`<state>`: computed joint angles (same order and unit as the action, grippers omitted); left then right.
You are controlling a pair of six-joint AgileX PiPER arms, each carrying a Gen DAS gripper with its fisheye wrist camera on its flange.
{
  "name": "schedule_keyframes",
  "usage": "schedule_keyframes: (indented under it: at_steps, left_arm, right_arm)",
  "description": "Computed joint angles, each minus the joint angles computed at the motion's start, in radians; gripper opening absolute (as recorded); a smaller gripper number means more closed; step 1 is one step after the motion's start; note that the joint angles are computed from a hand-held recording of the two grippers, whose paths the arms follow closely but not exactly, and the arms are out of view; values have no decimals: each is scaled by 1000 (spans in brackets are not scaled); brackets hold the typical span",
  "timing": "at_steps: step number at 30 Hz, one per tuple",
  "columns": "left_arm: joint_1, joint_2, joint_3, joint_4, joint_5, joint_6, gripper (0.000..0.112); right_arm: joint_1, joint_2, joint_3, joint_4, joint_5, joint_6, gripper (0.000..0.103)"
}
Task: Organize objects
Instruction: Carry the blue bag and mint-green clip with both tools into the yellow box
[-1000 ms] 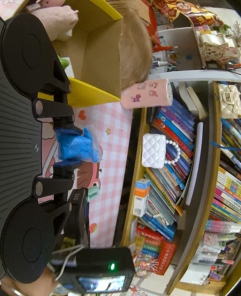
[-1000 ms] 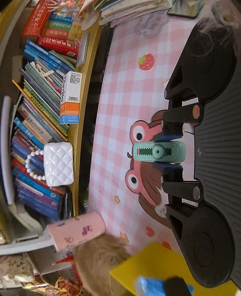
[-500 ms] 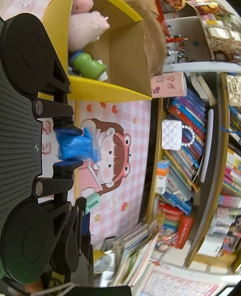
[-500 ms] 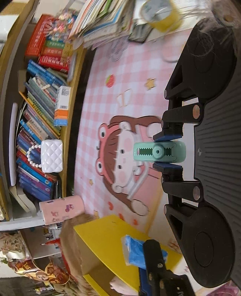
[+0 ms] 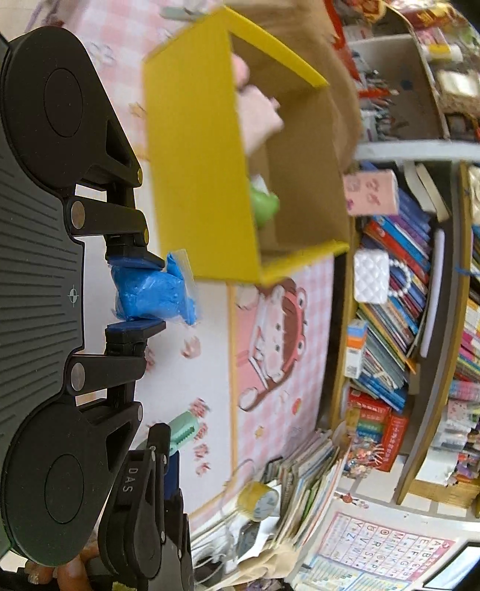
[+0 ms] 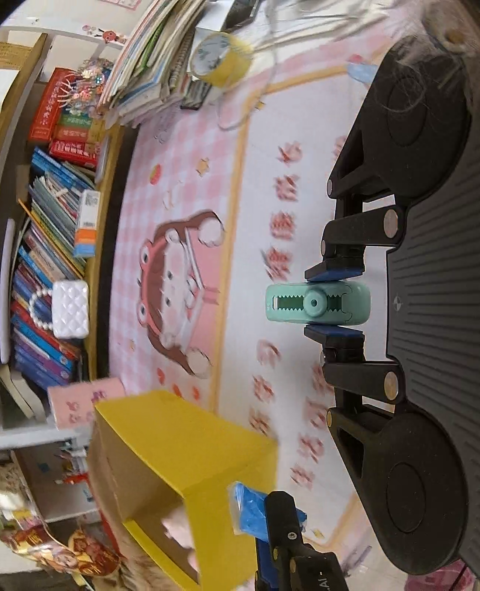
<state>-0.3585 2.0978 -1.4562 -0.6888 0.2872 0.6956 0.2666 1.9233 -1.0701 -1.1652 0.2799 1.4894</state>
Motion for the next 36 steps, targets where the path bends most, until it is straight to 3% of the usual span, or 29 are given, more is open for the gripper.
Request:
schedule_keyframes:
  at_steps: [5, 12, 24, 31, 36]
  left_arm:
    - [90, -76, 138, -239, -1, 274, 26]
    - [208, -166, 283, -439, 10, 533, 26]
    - [348, -245, 385, -654, 32, 776, 25]
    - [370, -247, 360, -796, 26, 892, 25]
    - [379, -206, 271, -787, 55, 807, 25]
  right_arm:
    - [130, -1, 0, -21, 59, 102, 23]
    - [278, 37, -43, -46, 105, 218, 23]
    - [382, 102, -193, 0, 149, 140, 23]
    - [379, 123, -280, 33, 153, 45, 23]
    - [342, 144, -362, 16, 137, 1, 23]
